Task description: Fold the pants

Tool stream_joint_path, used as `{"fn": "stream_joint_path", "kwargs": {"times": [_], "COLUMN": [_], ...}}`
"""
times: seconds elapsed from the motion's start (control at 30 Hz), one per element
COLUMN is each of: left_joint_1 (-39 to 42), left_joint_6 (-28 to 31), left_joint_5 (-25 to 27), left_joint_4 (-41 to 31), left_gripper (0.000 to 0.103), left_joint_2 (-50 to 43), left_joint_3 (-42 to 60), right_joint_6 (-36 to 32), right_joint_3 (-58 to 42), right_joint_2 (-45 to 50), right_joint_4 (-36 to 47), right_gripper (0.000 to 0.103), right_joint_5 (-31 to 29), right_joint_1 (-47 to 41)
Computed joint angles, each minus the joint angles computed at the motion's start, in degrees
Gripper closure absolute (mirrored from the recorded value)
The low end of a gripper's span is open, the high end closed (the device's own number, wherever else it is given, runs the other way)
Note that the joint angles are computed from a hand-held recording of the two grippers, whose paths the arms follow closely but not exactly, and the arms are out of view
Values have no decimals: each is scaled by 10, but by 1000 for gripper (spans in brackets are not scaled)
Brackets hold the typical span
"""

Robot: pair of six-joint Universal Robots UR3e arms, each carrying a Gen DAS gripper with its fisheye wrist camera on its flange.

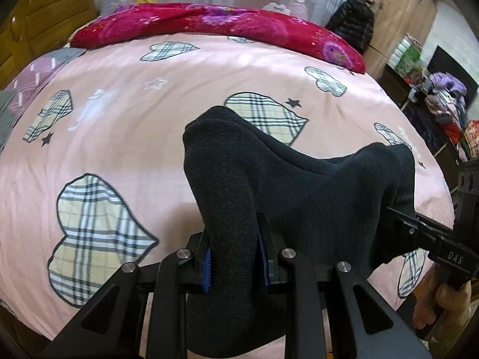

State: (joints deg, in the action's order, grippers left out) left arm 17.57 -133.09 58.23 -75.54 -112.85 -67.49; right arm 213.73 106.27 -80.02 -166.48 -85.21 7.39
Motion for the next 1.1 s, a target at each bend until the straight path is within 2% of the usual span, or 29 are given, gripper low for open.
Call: {"fn": "stream_joint_path", "kwargs": {"times": [0.23, 0.43, 0.67, 0.77, 0.83, 0.97, 1.1], "left_joint_1": [-37, -60, -69, -69, -69, -73, -72], "left_joint_6": [-16, -33, -40, -39, -40, -49, -55], "left_joint_5": [12, 23, 35, 37, 38, 49, 51], "left_joint_4": [24, 35, 53, 56, 57, 77, 92], "left_gripper": [80, 80, 80, 79, 77, 60, 45], "left_joint_2": [3, -31, -64, -77, -87, -102, -112], "left_joint_3": [-21, -4, 4, 8, 15, 16, 16], "right_joint_6": [1, -2, -8, -9, -9, -4, -5], "right_joint_3": [46, 80, 88, 94, 96, 96, 117], "right_joint_2": [-37, -51, -38, -30, -28, -25, -26], "right_joint_4": [-5, -12, -12, -18, -17, -5, -25], "right_gripper": [54, 54, 54, 51, 45, 41, 37], "right_joint_5": [-2, 13, 24, 29, 24, -12, -8], "right_joint_1": [-21, -44, -60, -66, -68, -60, -65]}}
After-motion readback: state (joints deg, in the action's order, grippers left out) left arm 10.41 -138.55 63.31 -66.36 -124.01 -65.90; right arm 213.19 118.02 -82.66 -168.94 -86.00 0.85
